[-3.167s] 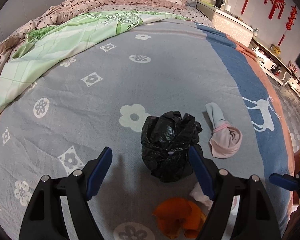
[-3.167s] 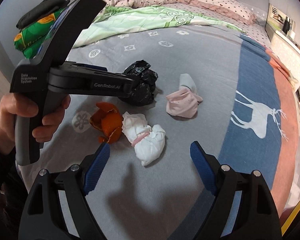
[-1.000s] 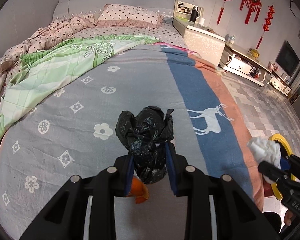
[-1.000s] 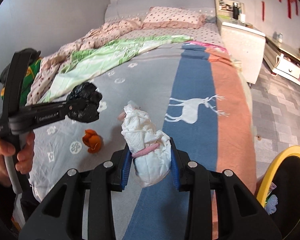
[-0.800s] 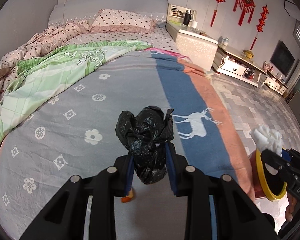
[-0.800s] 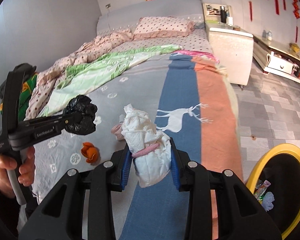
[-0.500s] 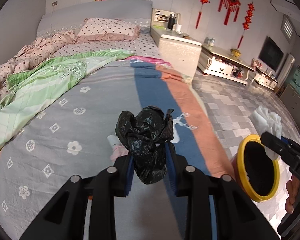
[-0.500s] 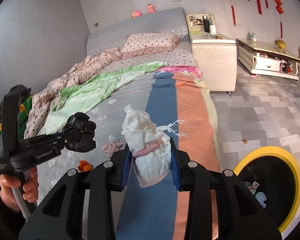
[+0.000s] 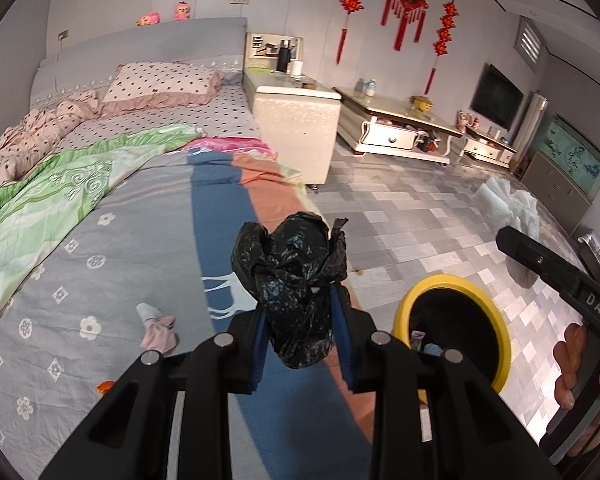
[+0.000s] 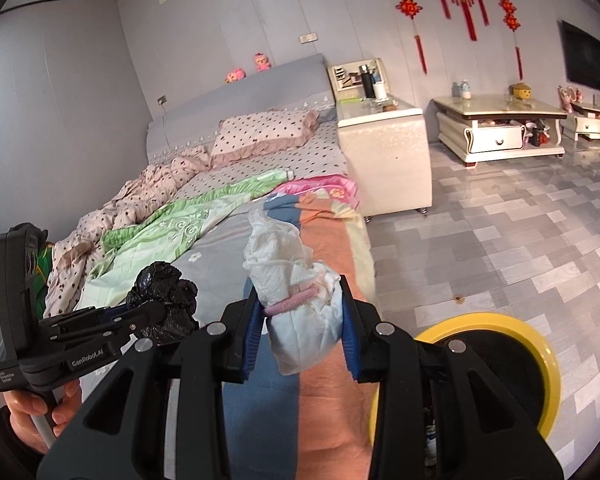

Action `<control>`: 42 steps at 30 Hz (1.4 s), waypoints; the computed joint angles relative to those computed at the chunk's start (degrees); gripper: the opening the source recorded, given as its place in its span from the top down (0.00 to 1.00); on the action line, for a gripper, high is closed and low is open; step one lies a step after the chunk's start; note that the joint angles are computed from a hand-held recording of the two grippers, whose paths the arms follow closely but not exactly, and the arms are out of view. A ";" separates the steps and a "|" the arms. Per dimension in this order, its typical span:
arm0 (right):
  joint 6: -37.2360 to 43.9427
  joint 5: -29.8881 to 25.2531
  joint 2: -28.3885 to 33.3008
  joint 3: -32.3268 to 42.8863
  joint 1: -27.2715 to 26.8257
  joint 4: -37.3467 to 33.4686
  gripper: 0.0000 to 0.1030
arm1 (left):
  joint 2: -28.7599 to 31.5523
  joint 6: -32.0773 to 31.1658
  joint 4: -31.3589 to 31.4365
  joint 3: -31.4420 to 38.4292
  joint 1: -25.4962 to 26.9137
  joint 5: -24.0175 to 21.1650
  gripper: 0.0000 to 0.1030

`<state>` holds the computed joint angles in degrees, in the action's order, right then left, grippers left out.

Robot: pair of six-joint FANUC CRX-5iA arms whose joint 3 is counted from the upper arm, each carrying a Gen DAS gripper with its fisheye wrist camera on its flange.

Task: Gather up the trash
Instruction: 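Lift the black bag and white tissue and carry both over the yellow bin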

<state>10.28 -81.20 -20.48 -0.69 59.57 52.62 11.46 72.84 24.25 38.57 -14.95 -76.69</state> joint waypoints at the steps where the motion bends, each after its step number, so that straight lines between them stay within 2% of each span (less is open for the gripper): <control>1: -0.39 -0.96 -0.55 -0.17 0.36 0.67 0.69 | 0.21 0.29 0.02 0.52 -0.52 -0.16 0.74; 12: -3.25 -11.39 -6.29 -1.64 5.49 7.22 0.69 | 3.08 2.40 0.52 6.68 -5.81 -1.60 0.74; 21: -4.90 -18.48 -10.72 -3.69 8.71 9.89 0.68 | 5.61 4.24 -0.47 10.27 -10.15 -2.34 0.74; 29: -6.09 -20.28 -14.07 -6.58 8.41 8.92 0.68 | 7.65 4.95 -1.01 10.96 -13.82 -2.63 0.74; 42: -7.32 -14.78 -17.98 -13.44 0.27 -0.14 0.68 | 9.44 4.58 -2.50 6.94 -18.38 -1.64 0.74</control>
